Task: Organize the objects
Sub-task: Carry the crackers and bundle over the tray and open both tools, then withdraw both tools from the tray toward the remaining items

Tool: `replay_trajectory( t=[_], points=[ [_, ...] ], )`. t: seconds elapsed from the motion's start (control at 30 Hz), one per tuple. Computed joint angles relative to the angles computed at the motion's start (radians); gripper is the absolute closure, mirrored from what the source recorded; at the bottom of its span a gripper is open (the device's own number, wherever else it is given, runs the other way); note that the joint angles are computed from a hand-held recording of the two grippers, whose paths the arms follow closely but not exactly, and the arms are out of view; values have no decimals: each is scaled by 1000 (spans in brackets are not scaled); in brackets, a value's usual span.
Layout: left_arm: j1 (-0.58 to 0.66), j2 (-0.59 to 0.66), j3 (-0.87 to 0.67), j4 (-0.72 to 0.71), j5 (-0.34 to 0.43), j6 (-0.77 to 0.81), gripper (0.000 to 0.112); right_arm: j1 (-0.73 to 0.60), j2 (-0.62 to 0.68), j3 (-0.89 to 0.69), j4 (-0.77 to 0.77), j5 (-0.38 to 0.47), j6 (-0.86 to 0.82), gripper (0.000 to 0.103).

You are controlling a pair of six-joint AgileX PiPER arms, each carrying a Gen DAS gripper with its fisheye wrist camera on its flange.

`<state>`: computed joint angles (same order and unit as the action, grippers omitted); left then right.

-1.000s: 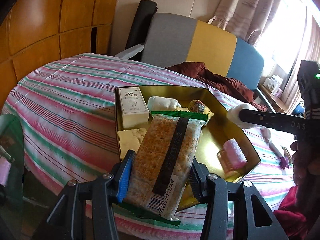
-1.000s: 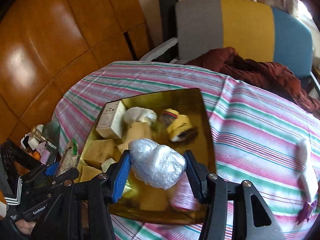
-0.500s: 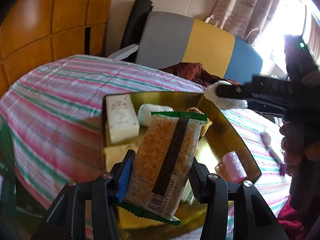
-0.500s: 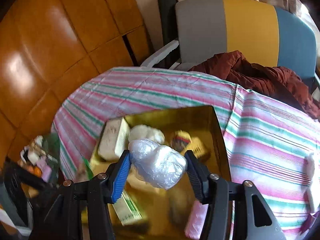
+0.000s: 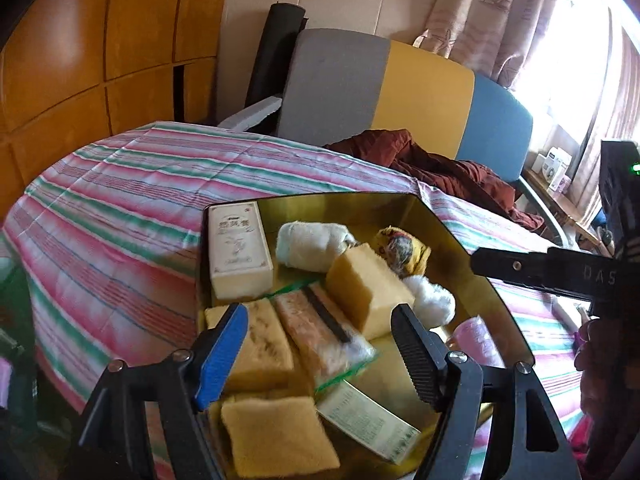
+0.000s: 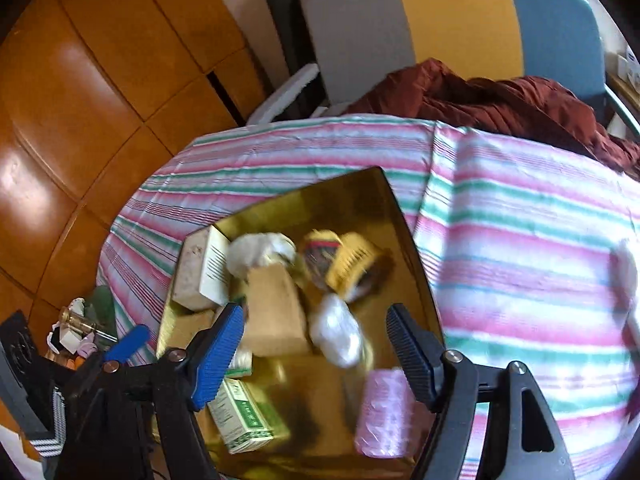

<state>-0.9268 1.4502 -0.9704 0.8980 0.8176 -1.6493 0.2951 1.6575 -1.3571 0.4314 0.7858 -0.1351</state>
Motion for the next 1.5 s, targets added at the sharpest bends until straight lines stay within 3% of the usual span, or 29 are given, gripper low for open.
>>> replay_trajectory(
  t=[0.3,0.77,1.5],
  points=[
    [-96,-20,6,-6,108,-32,36,14,-120,169,-78,-76,28,25],
    [-210,10,-67,9,206,-14,32,126,-249,292,-354,-140,192,21],
    [-249,74,-125,-34,194,49,31,-39,-325,405,-299,-130,129,20]
  ],
)
